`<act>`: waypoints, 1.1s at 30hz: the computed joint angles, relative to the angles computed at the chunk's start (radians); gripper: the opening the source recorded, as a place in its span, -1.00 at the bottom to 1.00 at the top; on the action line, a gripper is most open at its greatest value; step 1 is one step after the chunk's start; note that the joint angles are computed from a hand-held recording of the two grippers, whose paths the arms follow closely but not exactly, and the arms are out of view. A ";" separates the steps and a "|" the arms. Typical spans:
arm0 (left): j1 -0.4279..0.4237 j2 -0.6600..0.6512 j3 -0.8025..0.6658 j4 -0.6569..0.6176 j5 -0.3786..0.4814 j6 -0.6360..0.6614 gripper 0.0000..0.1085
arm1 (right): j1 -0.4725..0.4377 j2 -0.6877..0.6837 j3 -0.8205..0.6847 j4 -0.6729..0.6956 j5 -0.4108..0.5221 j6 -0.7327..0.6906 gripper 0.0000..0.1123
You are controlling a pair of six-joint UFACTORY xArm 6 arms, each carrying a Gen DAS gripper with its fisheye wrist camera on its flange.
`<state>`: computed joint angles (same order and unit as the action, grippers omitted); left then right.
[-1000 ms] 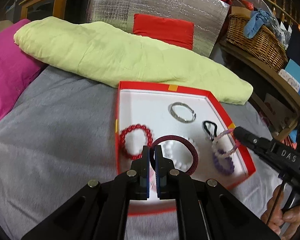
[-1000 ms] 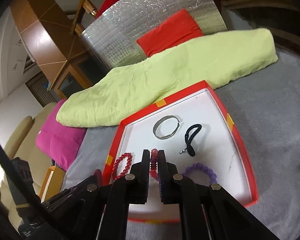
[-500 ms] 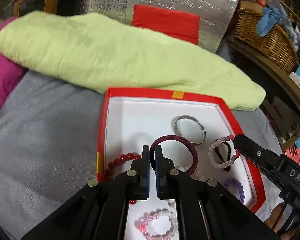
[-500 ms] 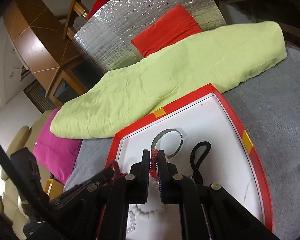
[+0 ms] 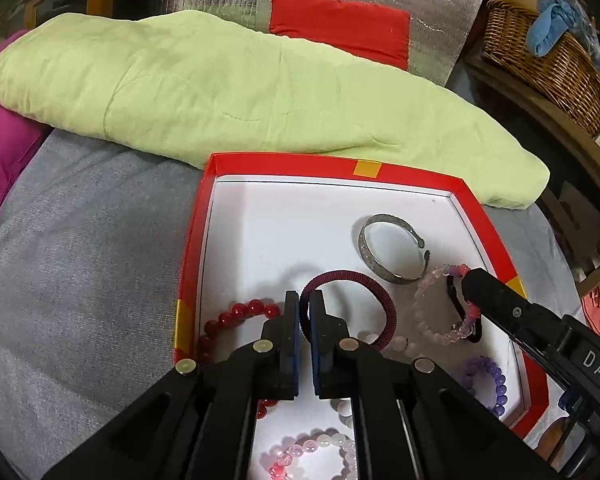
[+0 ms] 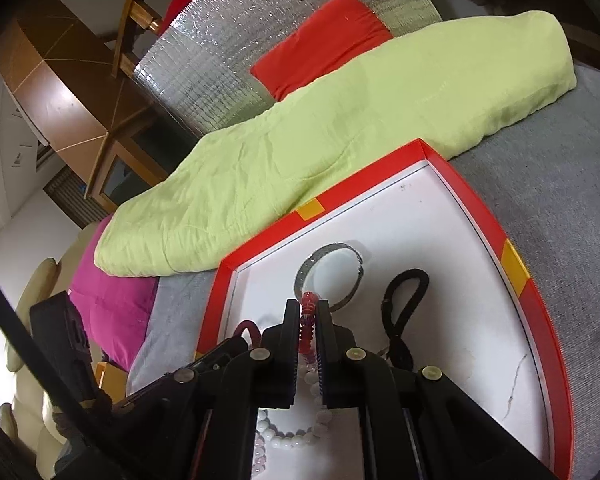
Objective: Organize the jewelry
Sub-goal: 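Lower both held bracelets into the red box and open both grippers, then withdraw both open grippers up and away from the red box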
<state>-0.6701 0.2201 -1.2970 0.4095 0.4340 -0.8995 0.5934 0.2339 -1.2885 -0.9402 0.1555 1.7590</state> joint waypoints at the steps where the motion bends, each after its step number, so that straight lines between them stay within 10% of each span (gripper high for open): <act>1: -0.002 0.002 -0.004 -0.008 0.008 0.009 -0.91 | 0.000 -0.003 0.004 -0.002 0.002 0.004 -0.80; 22: -0.050 -0.056 -0.016 0.161 0.189 -0.061 -0.02 | -0.003 -0.105 0.089 0.100 0.061 -0.086 -0.79; 33: -0.035 -0.223 0.119 0.249 0.260 -0.175 0.14 | -0.036 -0.289 0.226 0.039 0.154 -0.005 -0.30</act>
